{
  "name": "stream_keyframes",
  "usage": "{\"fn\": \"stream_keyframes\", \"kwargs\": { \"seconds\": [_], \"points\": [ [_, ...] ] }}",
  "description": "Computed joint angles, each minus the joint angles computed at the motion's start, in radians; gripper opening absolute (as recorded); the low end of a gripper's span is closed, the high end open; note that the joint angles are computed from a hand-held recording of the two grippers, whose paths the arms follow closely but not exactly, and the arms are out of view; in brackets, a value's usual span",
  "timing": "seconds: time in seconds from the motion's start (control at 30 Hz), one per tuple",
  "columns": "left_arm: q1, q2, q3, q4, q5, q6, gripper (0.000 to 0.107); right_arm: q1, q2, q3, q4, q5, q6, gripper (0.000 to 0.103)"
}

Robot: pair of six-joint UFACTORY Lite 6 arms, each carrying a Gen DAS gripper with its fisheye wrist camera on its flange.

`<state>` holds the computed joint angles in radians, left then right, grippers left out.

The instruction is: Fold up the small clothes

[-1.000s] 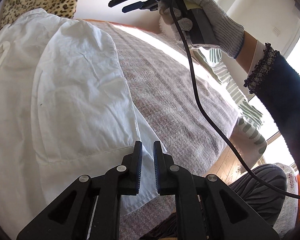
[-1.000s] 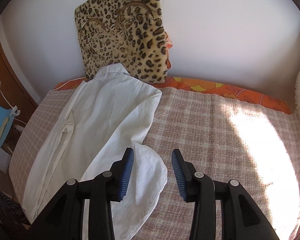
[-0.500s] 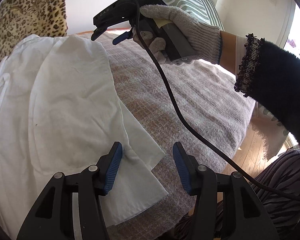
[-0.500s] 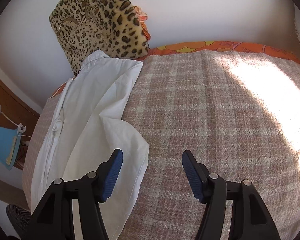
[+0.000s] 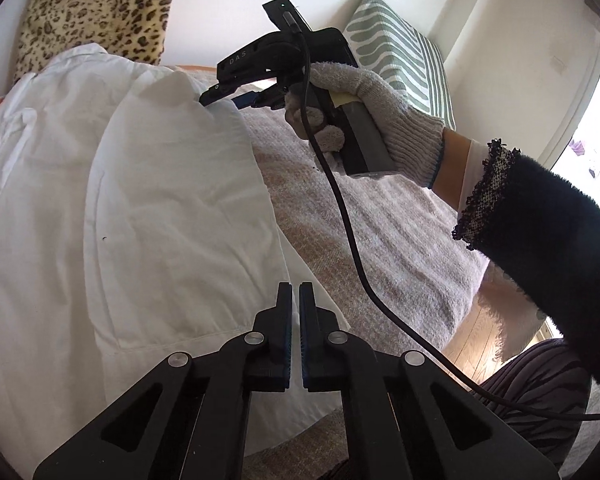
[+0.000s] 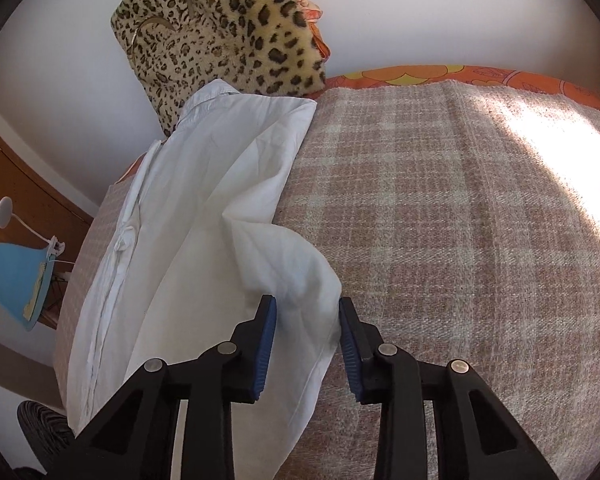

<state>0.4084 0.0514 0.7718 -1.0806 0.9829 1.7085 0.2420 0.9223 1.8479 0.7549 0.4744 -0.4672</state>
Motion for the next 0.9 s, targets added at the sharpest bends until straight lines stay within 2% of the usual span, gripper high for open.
{"fn": "stream_keyframes", "kwargs": {
  "seconds": [0.03, 0.1, 0.17, 0.27, 0.33, 0.4, 0.43, 0.5, 0.53, 0.6, 0.63, 0.77, 0.83, 0.9],
  "points": [
    [-0.016, -0.024, -0.016, 0.012, -0.005, -0.006, 0.003, 0.004, 0.004, 0.012, -0.026, 0.005, 0.027, 0.033],
    [-0.077, -0.074, -0.053, 0.025, -0.069, -0.02, 0.015, 0.009, 0.001, 0.019, -0.058, 0.009, 0.062, 0.033],
    [-0.142, -0.105, -0.085, 0.019, -0.15, -0.029, 0.035, 0.006, -0.001, 0.029, -0.081, 0.024, 0.09, 0.034],
    [-0.243, -0.149, -0.132, -0.023, -0.29, 0.01, 0.036, -0.007, -0.001, 0.05, -0.103, 0.056, 0.125, 0.036],
    [-0.243, -0.145, -0.158, -0.11, -0.302, 0.153, 0.035, -0.02, -0.013, 0.042, -0.079, 0.061, 0.105, 0.036],
    [-0.192, -0.106, -0.135, -0.139, -0.268, 0.186, 0.014, -0.029, -0.015, 0.043, -0.058, 0.065, 0.091, 0.037],
    [-0.152, -0.056, -0.085, -0.108, -0.213, 0.14, 0.006, -0.031, -0.012, 0.046, -0.059, 0.065, 0.093, 0.038],
    [-0.097, 0.027, -0.007, -0.064, -0.123, 0.049, 0.004, -0.029, 0.005, 0.067, -0.083, 0.065, 0.124, 0.044],
    [-0.079, 0.028, 0.0, -0.056, -0.101, 0.04, 0.003, -0.027, 0.016, 0.078, -0.099, 0.063, 0.147, 0.054],
    [-0.041, 0.004, -0.007, -0.056, -0.056, 0.034, 0.003, -0.024, 0.035, 0.091, -0.096, 0.057, 0.158, 0.055],
    [-0.024, -0.012, -0.011, -0.053, -0.032, 0.024, 0.002, -0.02, 0.043, 0.097, -0.092, 0.058, 0.154, 0.053],
    [0.031, -0.033, -0.002, -0.047, 0.039, -0.003, 0.001, 0.016, 0.05, 0.105, -0.158, 0.049, 0.194, 0.018],
    [0.057, -0.027, 0.011, -0.046, 0.066, -0.01, 0.001, 0.037, 0.035, 0.102, -0.2, 0.044, 0.22, 0.006],
    [0.061, -0.029, 0.01, -0.039, 0.075, 0.009, 0.001, 0.062, 0.012, 0.1, -0.289, 0.034, 0.29, 0.005]
  ]
}}
